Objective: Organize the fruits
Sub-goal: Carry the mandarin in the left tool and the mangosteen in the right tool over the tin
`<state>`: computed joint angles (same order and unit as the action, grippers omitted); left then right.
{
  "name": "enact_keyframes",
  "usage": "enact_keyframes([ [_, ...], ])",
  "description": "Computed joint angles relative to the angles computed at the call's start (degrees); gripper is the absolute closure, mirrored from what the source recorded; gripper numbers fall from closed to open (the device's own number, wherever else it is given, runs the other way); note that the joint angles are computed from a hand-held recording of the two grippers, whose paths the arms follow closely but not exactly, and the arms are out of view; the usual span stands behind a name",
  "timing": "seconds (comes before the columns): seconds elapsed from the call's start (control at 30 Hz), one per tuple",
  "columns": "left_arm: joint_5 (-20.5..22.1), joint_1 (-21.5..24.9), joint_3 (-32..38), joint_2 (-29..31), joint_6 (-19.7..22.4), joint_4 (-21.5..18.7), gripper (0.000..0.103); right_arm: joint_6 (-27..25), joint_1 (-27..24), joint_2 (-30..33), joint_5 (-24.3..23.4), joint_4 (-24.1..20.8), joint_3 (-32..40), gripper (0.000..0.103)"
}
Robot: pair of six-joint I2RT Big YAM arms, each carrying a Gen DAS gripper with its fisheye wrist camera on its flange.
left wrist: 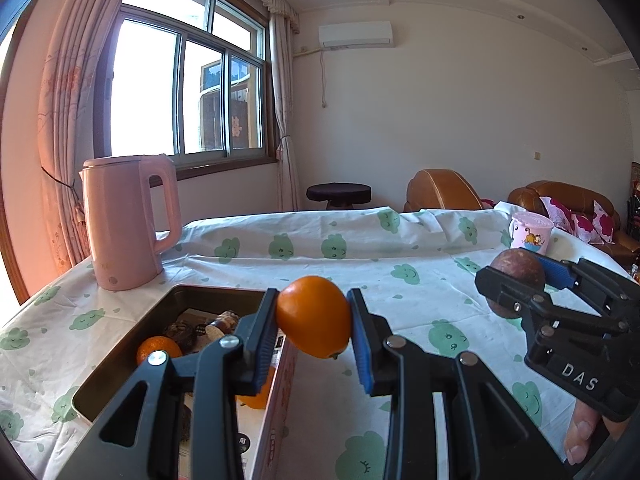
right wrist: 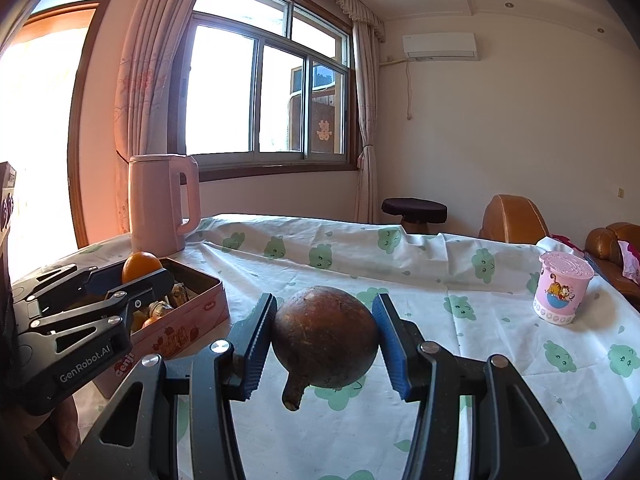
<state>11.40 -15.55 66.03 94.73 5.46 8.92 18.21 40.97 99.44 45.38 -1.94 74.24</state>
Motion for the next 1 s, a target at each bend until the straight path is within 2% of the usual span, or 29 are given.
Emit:
enact_keyframes([
  [1.0, 0.0, 6.9, 1.9, 0.7, -1.2, -2.1, 0.068, -4.9, 1.4, 9.6, -6.0, -5.6, 15.6, 0.051],
])
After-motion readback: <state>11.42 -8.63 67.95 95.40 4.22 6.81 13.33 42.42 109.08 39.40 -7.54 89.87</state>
